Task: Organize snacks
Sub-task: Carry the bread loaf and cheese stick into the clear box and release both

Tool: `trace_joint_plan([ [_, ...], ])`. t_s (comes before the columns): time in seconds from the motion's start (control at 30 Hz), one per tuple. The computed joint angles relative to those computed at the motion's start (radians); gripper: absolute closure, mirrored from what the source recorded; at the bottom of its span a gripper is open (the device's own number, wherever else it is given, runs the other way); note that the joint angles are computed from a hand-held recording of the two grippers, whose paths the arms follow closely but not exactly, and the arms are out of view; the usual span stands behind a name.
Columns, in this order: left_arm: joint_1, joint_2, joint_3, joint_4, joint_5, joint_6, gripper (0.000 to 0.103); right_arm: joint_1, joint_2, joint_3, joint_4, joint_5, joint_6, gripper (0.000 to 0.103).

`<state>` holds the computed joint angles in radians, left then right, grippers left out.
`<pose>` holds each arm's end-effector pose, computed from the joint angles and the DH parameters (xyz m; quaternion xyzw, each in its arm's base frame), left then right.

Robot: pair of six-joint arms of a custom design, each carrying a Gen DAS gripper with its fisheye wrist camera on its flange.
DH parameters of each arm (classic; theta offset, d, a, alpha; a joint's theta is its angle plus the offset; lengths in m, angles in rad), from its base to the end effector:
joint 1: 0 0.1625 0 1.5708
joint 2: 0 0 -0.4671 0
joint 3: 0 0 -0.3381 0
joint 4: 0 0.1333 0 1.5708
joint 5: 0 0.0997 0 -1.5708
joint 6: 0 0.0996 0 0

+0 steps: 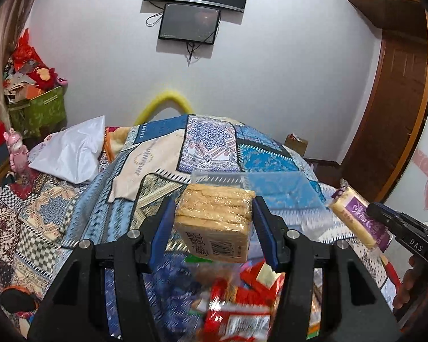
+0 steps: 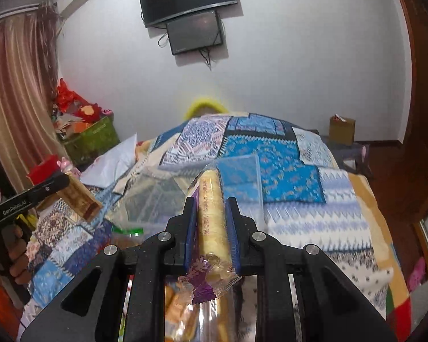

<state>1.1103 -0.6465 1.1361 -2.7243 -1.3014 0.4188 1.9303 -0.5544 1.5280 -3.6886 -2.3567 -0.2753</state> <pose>-0.2163 -0.7957 0.2707 0.3591 0.8664 -0.3255 0.1202 0.3025 -0.6262 0.1905 0.0454 -0.8026 0.5132 0.3006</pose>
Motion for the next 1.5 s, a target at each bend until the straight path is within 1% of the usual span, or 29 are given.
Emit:
trace_joint_plan([
  [0.2, -0.008, 0.075, -0.108, 0.050, 0.000, 0.010, 0.049, -0.023, 0.014, -0.073, 0.046, 0.034, -0.004, 0.084],
  [0.37, -0.012, 0.136, -0.191, 0.096, 0.016, 0.021, 0.049, -0.046, 0.033, -0.144, 0.112, 0.050, 0.009, 0.084],
  [0.53, -0.006, 0.217, -0.321, 0.198, 0.039, 0.011, 0.049, -0.069, 0.054, -0.216, 0.191, 0.053, 0.021, 0.084],
  [0.77, 0.002, 0.346, -0.538, 0.373, 0.094, -0.015, 0.049, -0.107, 0.074, -0.292, 0.342, 0.046, 0.059, 0.084],
  [0.83, 0.004, 0.381, -0.597, 0.412, 0.114, -0.018, 0.049, -0.112, 0.084, -0.314, 0.386, 0.034, 0.066, 0.084],
  [1.0, 0.008, 0.424, -0.674, 0.485, 0.146, -0.038, 0.049, -0.121, 0.102, -0.358, 0.479, -0.001, 0.076, 0.084],
  [1.07, 0.011, 0.434, -0.701, 0.522, 0.149, -0.045, 0.048, -0.128, 0.101, -0.365, 0.522, -0.002, 0.096, 0.084],
  [1.2, 0.011, 0.438, -0.728, 0.574, 0.144, -0.051, 0.048, -0.136, 0.103, -0.378, 0.599, -0.021, 0.134, 0.083],
  [1.27, 0.009, 0.421, -0.693, 0.555, 0.145, -0.039, 0.048, -0.135, 0.104, -0.379, 0.615, -0.035, 0.143, 0.083],
  [1.3, 0.007, 0.413, -0.675, 0.542, 0.153, -0.031, 0.047, -0.134, 0.102, -0.379, 0.621, -0.037, 0.145, 0.080],
  [1.33, 0.005, 0.406, -0.660, 0.531, 0.158, -0.025, 0.047, -0.132, 0.100, -0.375, 0.622, -0.037, 0.145, 0.073],
  [1.37, 0.003, 0.394, -0.638, 0.518, 0.160, -0.018, 0.046, -0.129, 0.099, -0.373, 0.618, -0.043, 0.144, 0.068],
  [1.4, 0.001, 0.379, -0.613, 0.505, 0.156, -0.015, 0.044, -0.124, 0.097, -0.365, 0.598, -0.050, 0.135, 0.060],
  [1.43, 0.000, 0.369, -0.596, 0.497, 0.154, -0.016, 0.041, -0.119, 0.095, -0.356, 0.574, -0.055, 0.122, 0.057],
  [1.47, -0.002, 0.351, -0.568, 0.480, 0.150, -0.018, 0.037, -0.115, 0.094, -0.355, 0.565, -0.056, 0.115, 0.056],
  [1.5, -0.004, 0.333, -0.539, 0.458, 0.144, -0.016, 0.035, -0.111, 0.089, -0.347, 0.555, -0.055, 0.109, 0.055],
])
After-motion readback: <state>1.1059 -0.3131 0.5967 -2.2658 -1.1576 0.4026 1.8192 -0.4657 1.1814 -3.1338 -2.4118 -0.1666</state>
